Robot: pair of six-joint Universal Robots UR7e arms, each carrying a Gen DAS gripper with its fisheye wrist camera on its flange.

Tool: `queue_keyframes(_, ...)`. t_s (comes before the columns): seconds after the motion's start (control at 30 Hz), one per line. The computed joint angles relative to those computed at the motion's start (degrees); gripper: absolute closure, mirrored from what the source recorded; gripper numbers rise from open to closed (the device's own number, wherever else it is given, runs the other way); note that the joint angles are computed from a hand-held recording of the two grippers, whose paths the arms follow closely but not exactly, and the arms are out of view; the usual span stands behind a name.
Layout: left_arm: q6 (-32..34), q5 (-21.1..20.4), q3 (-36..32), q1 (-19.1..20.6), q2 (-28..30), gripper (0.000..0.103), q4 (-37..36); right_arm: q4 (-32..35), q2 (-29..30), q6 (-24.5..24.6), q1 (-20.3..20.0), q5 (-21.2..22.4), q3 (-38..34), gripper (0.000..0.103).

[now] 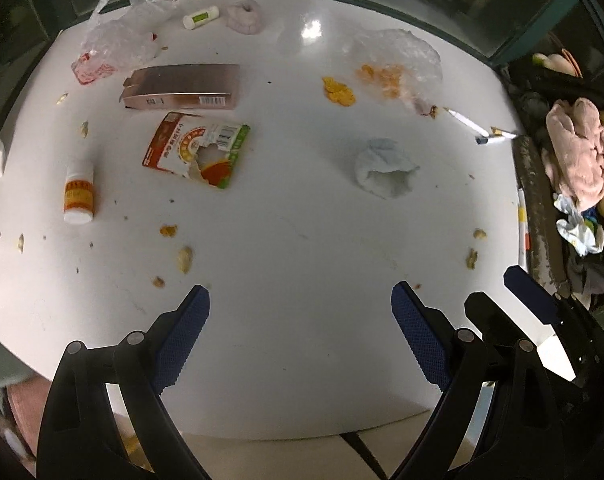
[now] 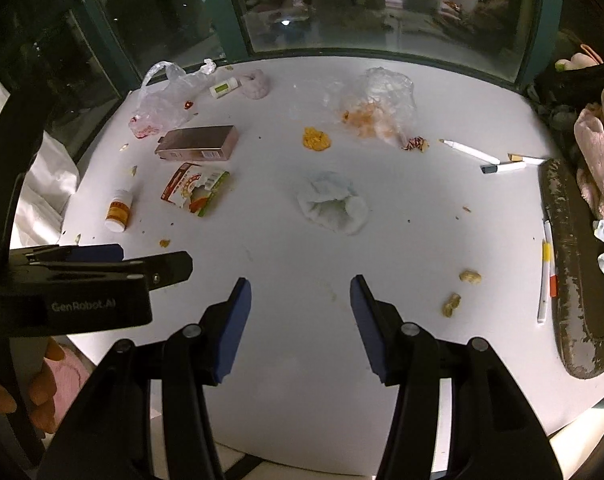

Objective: Collect trash
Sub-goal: 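Bring the right tool back over the table toward the grey-blue cloth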

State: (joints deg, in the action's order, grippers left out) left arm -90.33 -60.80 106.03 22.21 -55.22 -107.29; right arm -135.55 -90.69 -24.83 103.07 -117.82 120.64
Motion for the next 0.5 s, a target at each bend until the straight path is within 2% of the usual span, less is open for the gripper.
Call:
queue_keyframes(0.23, 7.7, 0.7, 3.3, 3.6, -3.2, 0.014, -3.9, -2.7, 5.1, 6.4, 3.3, -5.3, -0.7, 0.053)
queue_keyframes(0.27, 9.0, 0.7, 3.6, 4.1, -3.4, 0.014, -4.4, -3.1, 5.9, 7.3, 3.7, -6.1, -0.8, 0.052)
queue_keyframes(0.3, 10.5, 0.3, 4.3, 4.9, -3.8, 0.014, -5.6, -3.5, 6.8, 8.4, 4.2, -7.2, -1.0, 0.043)
queue_keyframes(0.33, 11.0, 0.0, 4.7, 5.4, -4.0, 0.014, -6.3, -4.0, 7.3, 9.2, 4.5, -7.9, -1.0, 0.040)
queue_keyframes(0.5, 14.5, -0.3, 5.0, 7.2, -4.4, 0.014, -7.1, -4.1, 9.8, 10.4, 6.0, -9.5, -1.8, 0.038)
